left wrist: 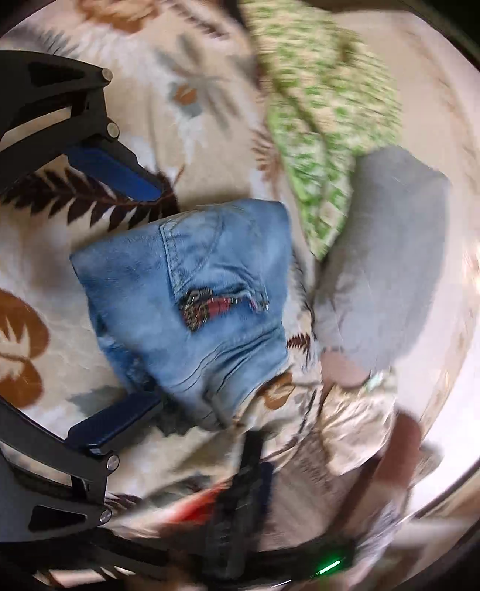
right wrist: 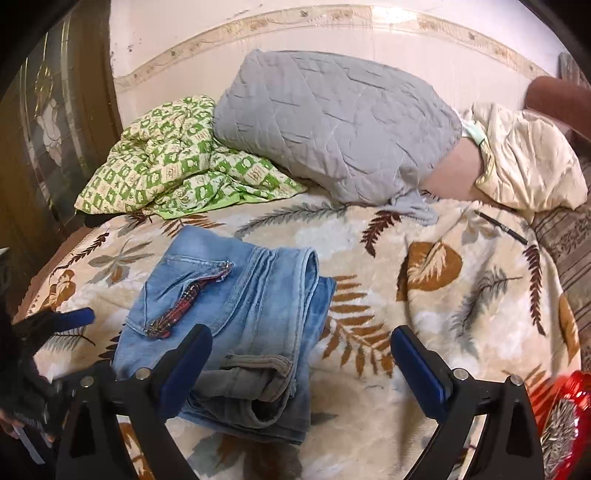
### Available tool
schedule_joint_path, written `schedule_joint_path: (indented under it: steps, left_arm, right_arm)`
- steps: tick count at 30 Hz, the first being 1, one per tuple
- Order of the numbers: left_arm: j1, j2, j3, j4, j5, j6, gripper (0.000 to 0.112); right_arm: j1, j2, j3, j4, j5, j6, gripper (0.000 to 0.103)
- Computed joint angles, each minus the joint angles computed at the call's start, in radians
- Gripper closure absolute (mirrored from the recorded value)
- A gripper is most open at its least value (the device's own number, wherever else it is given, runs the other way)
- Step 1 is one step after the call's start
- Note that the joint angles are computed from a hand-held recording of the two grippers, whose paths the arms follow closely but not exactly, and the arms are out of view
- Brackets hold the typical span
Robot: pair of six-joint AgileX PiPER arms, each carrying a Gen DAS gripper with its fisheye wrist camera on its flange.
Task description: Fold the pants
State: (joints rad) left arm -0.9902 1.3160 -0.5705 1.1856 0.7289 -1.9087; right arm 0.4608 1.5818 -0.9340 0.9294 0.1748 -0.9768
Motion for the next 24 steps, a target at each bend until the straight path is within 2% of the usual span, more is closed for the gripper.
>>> schedule_joint_path:
  steps: [2, 4, 5, 9, 11, 14, 16, 17, 19, 21, 23, 24]
  left_arm:
    - [-0.073, 0.036, -0.019, 0.000, 0.100, 0.060, 0.010]
    - [-0.119, 0.099, -0.048, 0.012, 0.204, 0.124, 0.010]
    - [-0.122, 0.117, -0.051, 0.024, 0.219, 0.148, 0.010]
    - [-0.100, 0.179, -0.061, 0.067, 0.220, 0.243, 0.010]
    - [-0.070, 0.209, -0.063, 0.079, 0.200, 0.278, 0.010]
    - [-0.045, 0.234, -0.047, 0.121, 0.166, 0.274, 0.010]
    - [-0.044, 0.246, -0.052, 0.136, 0.159, 0.267, 0.010]
    - [-0.042, 0.250, -0.053, 0.140, 0.151, 0.274, 0.013]
    - [-0.030, 0.251, -0.055, 0.142, 0.102, 0.292, 0.028]
    - [-0.013, 0.242, -0.058, 0.120, 0.029, 0.339, 0.057]
    - [-0.040, 0.263, -0.067, 0.117, 0.038, 0.348, 0.069]
    - [-0.051, 0.269, -0.070, 0.109, 0.042, 0.355, 0.074]
  right_arm:
    - [-0.019, 0.015, -0.026, 0.001, 0.035, 0.012, 0.004]
    - [-0.056, 0.065, -0.106, -0.067, 0.120, 0.110, 0.004]
    - [-0.067, 0.089, -0.145, -0.093, 0.161, 0.146, 0.004]
    - [-0.097, 0.237, -0.387, -0.206, 0.379, 0.286, 0.004]
    - [-0.084, 0.300, -0.487, -0.288, 0.429, 0.378, 0.004]
    - [-0.077, 0.413, -0.637, -0.303, 0.542, 0.438, 0.005]
    - [-0.060, 0.471, -0.698, -0.326, 0.563, 0.487, 0.007]
    - [-0.053, 0.493, -0.720, -0.338, 0.569, 0.500, 0.013]
    - [-0.027, 0.528, -0.751, -0.409, 0.561, 0.555, 0.066]
    - [-0.014, 0.543, -0.748, -0.419, 0.553, 0.538, 0.077]
    - [0.006, 0.525, -0.700, -0.447, 0.503, 0.494, 0.085]
    - [0.011, 0.516, -0.683, -0.470, 0.491, 0.487, 0.094]
